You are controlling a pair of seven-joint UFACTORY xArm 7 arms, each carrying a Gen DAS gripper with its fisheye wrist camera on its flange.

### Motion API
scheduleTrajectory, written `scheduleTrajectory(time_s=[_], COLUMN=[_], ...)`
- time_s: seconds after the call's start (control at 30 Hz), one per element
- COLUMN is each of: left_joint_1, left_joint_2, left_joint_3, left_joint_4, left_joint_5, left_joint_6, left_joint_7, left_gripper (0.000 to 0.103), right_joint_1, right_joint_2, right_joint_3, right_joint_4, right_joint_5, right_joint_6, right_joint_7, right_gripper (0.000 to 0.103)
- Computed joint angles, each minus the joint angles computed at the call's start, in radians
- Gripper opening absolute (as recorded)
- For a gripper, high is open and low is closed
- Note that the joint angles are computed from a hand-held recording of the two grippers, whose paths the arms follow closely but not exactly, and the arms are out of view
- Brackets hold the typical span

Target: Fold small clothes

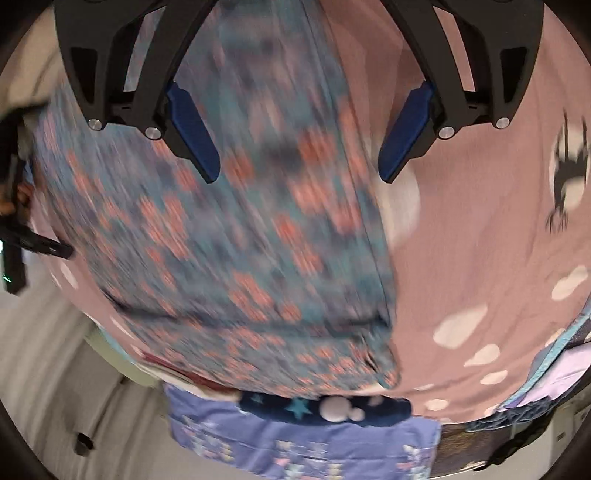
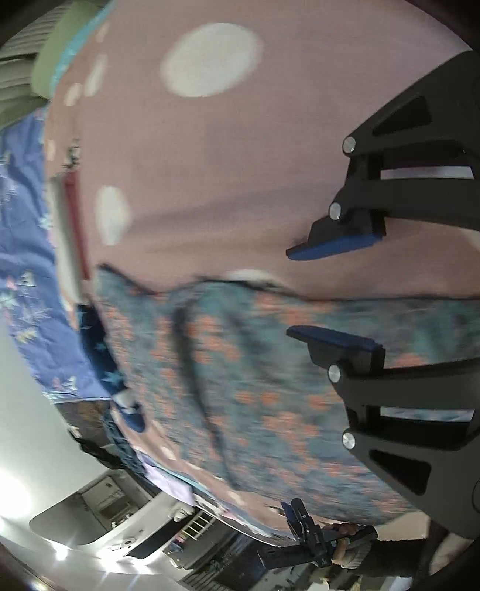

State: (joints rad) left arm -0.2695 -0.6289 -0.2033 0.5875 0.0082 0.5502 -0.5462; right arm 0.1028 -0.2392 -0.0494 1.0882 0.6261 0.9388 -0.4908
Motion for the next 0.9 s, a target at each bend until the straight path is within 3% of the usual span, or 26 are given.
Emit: scheduleTrajectory(time_s=[0.17,0.37,0.5,0.6,0.77,0.83,0.87,0.9], left_joint_1=[-0.108,-0.197,-0.215,-0.215,-0.215,-0.207,-0.185,-0.166], left_joint_2=[-0.169,-0.318,-0.377,-0.378,-0.414,-0.44,-0.455,-0.462], left_joint_3=[0.003,-0.056,-0.079,-0.066,-0.084,-0.09,-0.097,-0.099], left_joint_4=[-0.105,-0.171,-0.201,-0.218,-0.212,-0.235,-0.251,-0.263], left_joint_5=[-0.088,-0.139,-0.143,-0.143,-0.133,-0.134,-0.134,-0.14], left_joint_6=[0.035,0.091,0.108,0.073,0.124,0.109,0.095,0.071], left_joint_7=[-0.002,-0.069,-0.124,-0.138,-0.186,-0.218,-0.253,-0.291], left_gripper=[0.082,0.071,0.064,0.062,0.055,0.043,0.018,0.003], right_joint_1=[0.015,0.011,0.001,-0.007,-0.032,-0.032,-0.032,-0.029], right_joint_2=[-0.15,-0.287,-0.299,-0.279,-0.3,-0.293,-0.283,-0.266], right_joint_3=[-0.031,-0.107,-0.167,-0.155,-0.153,-0.158,-0.16,-0.158], right_joint_4=[-0.154,-0.241,-0.249,-0.243,-0.237,-0.242,-0.244,-0.238], right_joint_5=[0.047,0.047,0.103,0.141,0.124,0.149,0.168,0.189], right_joint_6=[0.042,0.211,0.323,0.33,0.384,0.388,0.39,0.395], right_joint_7=[-0.05,-0.112,-0.12,-0.117,-0.124,-0.131,-0.128,-0.118], right_gripper=[0.038,0.038,0.038,0.037,0.037,0.032,0.022,0.003])
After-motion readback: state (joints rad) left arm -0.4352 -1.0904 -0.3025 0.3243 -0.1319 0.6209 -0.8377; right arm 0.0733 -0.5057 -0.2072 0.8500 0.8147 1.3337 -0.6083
